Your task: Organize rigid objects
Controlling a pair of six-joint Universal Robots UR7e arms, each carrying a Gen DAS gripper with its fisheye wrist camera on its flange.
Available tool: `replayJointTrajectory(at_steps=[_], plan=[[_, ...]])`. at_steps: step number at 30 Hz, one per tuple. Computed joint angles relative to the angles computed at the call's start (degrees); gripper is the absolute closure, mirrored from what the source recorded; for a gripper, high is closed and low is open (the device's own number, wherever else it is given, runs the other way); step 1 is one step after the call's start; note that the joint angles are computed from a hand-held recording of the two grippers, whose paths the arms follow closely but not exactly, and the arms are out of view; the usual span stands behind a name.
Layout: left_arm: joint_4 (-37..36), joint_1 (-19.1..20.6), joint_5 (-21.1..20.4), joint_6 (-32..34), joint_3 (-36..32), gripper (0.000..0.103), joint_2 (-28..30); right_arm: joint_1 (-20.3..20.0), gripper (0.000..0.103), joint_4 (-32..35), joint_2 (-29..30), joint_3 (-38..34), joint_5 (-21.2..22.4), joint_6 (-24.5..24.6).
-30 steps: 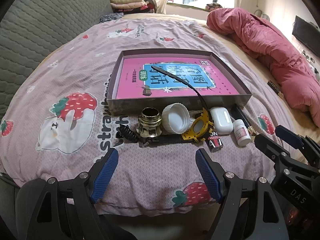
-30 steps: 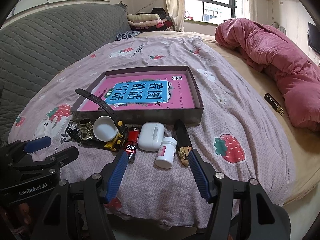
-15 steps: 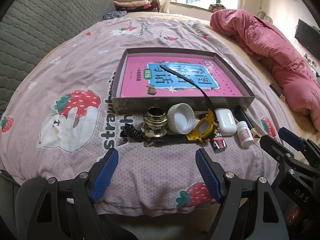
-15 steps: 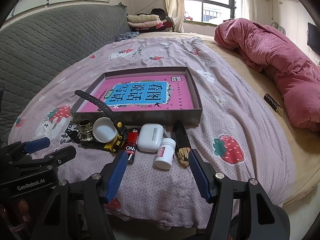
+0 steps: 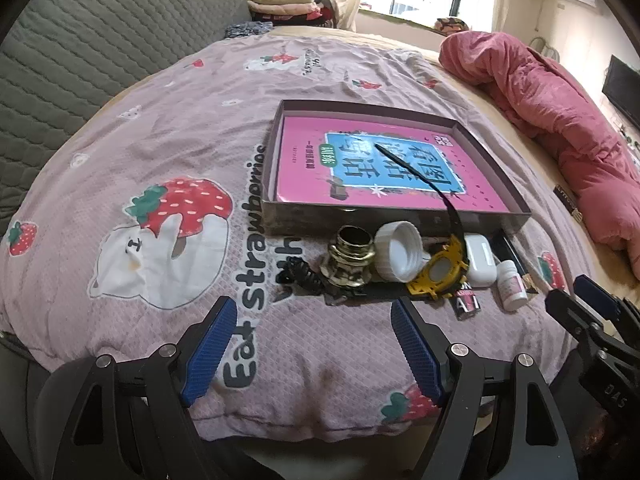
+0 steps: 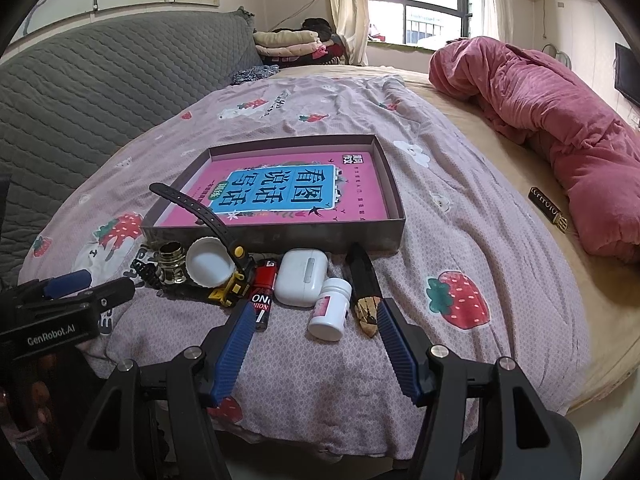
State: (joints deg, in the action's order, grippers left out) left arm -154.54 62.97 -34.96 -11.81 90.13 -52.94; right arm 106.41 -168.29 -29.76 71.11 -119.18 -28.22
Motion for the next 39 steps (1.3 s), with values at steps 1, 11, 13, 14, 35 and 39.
replayJointTrajectory(at_steps=[1,11,13,14,35,39], plan=[[0.0,0.2,-0.3,0.0,-0.2,0.023,0.0,-0.1,0.041,0.1,0.0,-0.1,0.1,0.1],[-2.2,1.2,-2.0,2.7,-1.2,0.023,0.2,-0.7,0.041,1.3,0.5,-0.8,0.8,0.7],[-3.4,1.3,-2.3,4.0,-1.4,0.023,0.5,-0.8,0.041,1.6,0.6,-1.0,0.8,0.9],[-3.7,1.4,-2.6,4.5,-1.5,0.023,0.5,-0.8,0.040,1.7,0.6,-1.0,0.9,0.9],[5.3,6.2,-9.5,-2.1,-7.7,0.044,2.7,-1.2,0.040,3.8,1.1,-1.7,0.7,1.3],[6.2,6.9,-11.6,-2.2,-8.9,0.054,3.4,-1.3,0.040,3.5,1.3,-2.0,0.2,2.0]])
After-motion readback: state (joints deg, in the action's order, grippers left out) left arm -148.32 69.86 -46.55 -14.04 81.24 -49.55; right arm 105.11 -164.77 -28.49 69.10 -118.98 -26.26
